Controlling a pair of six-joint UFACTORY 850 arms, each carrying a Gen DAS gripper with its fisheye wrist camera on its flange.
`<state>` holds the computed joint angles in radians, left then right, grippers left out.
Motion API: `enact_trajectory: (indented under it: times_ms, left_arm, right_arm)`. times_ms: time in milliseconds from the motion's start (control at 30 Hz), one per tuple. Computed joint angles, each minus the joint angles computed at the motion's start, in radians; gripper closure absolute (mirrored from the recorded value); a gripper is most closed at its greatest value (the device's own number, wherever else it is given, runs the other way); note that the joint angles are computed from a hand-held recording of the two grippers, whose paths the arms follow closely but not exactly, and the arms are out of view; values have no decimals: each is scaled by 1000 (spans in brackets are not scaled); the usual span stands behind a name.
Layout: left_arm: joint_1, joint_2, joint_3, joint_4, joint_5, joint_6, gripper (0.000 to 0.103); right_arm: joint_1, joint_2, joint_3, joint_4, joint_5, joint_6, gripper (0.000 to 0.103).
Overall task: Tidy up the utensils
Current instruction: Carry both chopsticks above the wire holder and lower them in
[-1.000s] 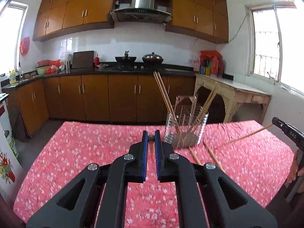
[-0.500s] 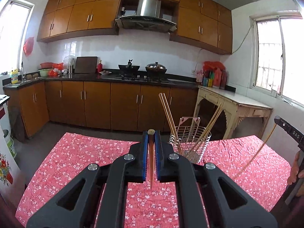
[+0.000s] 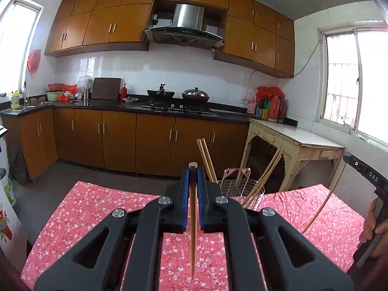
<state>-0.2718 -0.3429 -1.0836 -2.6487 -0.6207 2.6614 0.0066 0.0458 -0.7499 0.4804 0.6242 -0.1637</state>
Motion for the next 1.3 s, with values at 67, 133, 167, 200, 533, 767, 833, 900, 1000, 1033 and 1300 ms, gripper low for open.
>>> enact_trajectory:
  times_ms: [67,133,167,200,533,767,833,900,1000,1033,1300]
  left_arm:
    - [-7,-4,-29,6,16,-13,96]
    - [-18,-7,-64,13,27,-27,96]
    - [-23,-10,-81,22,32,-41,96]
    - [-27,-12,-97,27,35,-51,96]
    - [-117,-108,-339,-16,132,-20,96]
    - [-160,-225,-502,-62,205,28,96]
    - [-165,-258,-535,-86,228,48,96]
    - [-166,-291,-566,-82,246,36,96]
    - [-168,-330,-600,-72,279,23,96]
    - [-167,-340,-607,-57,289,4,96]
    - [-168,-362,-637,-116,360,54,96]
  right_arm:
    - [-6,-4,-24,-28,-6,31,95]
    - [-11,-10,-56,-51,-2,53,95]
    - [-12,-13,-71,-55,1,55,95]
    - [-13,-19,-93,-59,5,57,95]
    - [-26,-191,-359,-45,-11,-3,95]
    - [-53,-350,-521,-74,-76,42,95]
    - [-58,-382,-548,-90,-103,61,95]
    - [-65,-417,-573,-115,-134,83,95]
    - [-72,-448,-586,-150,-172,116,95]
    - [-74,-457,-591,-162,-185,128,95]
    - [-73,-495,-613,-52,-241,16,85]
